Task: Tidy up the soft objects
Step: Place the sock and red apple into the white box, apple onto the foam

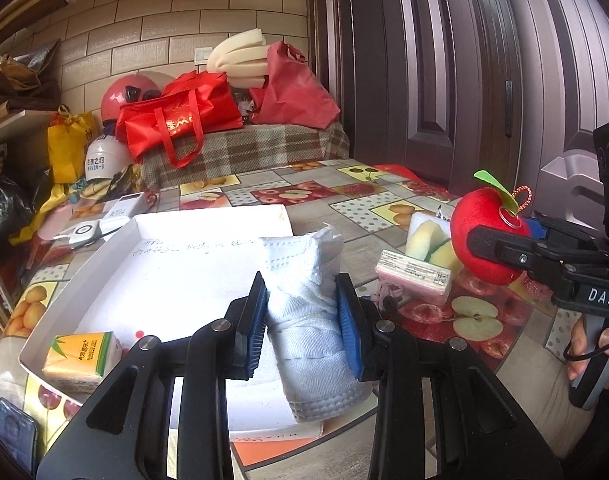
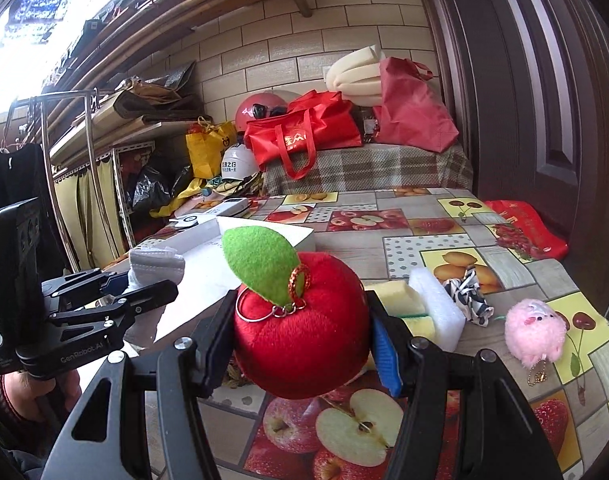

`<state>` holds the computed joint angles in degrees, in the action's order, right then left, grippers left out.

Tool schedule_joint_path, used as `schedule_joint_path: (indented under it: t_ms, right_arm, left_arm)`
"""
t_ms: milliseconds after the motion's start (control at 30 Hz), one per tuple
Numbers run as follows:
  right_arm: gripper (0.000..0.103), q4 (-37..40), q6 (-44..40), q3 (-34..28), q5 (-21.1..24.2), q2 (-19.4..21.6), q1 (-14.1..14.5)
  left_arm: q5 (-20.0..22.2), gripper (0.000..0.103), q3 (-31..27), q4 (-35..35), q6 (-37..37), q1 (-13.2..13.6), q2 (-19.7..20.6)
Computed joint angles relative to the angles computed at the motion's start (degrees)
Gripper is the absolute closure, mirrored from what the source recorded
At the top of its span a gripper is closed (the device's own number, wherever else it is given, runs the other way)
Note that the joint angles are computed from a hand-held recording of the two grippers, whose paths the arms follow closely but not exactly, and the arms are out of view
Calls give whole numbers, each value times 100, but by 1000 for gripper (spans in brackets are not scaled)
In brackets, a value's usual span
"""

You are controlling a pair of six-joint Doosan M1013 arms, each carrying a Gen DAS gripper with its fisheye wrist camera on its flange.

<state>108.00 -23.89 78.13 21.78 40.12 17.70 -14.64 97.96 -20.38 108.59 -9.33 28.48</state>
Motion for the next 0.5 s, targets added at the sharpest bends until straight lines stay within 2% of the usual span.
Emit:
schedule_joint_path:
  t_ms: [200,500]
  right_arm:
    - [43,-388,63,-66,-16,35,133]
    - [43,-1829,1443,-402,14,206,262]
  left_arm:
    - [-84,71,-2,-498,348,65,10]
    - [-230,71,-46,-1629,1121,226,45]
